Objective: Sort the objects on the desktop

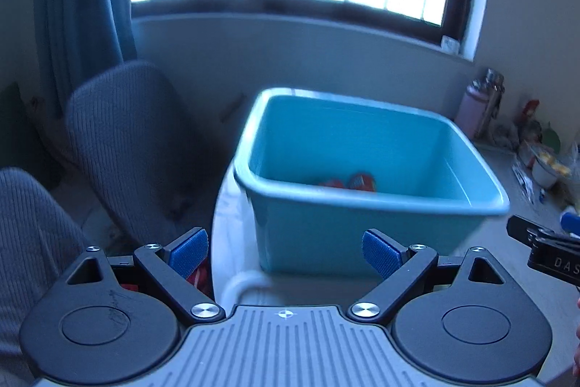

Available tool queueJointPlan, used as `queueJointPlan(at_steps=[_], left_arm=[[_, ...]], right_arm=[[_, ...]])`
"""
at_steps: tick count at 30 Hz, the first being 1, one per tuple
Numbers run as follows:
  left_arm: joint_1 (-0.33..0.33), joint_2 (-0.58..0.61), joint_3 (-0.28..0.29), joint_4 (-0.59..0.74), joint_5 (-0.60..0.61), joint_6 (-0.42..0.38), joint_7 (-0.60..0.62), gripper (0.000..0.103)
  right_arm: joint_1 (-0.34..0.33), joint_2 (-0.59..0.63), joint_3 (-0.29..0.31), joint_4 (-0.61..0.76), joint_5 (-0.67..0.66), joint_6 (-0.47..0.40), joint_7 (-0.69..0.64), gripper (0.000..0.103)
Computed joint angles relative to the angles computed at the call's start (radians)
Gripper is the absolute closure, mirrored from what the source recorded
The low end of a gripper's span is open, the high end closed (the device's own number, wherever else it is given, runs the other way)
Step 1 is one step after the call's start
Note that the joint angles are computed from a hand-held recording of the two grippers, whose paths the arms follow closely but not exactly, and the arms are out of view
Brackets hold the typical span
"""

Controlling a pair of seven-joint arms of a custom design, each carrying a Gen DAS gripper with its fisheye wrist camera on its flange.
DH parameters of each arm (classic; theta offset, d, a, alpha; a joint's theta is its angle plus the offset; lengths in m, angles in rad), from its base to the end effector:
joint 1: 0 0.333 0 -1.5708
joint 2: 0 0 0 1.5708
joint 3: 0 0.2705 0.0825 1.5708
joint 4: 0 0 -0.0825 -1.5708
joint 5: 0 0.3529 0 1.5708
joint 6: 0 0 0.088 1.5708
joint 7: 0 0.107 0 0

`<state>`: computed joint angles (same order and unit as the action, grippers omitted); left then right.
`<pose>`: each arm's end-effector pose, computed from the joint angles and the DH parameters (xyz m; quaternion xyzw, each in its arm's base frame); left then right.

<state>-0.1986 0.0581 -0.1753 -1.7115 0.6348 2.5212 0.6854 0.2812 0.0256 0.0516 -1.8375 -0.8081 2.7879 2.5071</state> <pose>0.5548 -0.2207 0.5901 -0.6790 0.5917 -0.3057 0.3088 0.5427 0.2220 0.5711 -0.6209 0.6036 -0.3443 0.3627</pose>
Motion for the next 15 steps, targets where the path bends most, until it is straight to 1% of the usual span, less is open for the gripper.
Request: queueJointPlan(at_steps=[3, 7, 11, 15], left_arm=[[-0.007, -0.040, -0.012, -0.063, -0.008, -0.012, -0.004, 0.009], [-0.007, -0.085, -0.030, -0.133, -0.037, -0.041, -0.015, 0.009], [-0.004, -0.122, -0.047, -0.191, -0.055, -0.085, -0.029, 0.009], [0.006, -0.168, -0.052, -0.262, -0.107, -0.106, -0.024, 0.009]], right_arm=[[-0.010, -0.063, 0.005, -0.088, 0.042, -0.018, -0.013, 0.006], [-0.036, -0.117, 0.020, -0.175, 0.104, -0.025, -0.034, 0.006], [-0.047, -0.138, 0.032, -0.226, 0.209, -0.042, -0.101, 0.006], [-0.039, -0.139, 0.039, -0.252, 0.325, -0.062, -0.197, 0.005]])
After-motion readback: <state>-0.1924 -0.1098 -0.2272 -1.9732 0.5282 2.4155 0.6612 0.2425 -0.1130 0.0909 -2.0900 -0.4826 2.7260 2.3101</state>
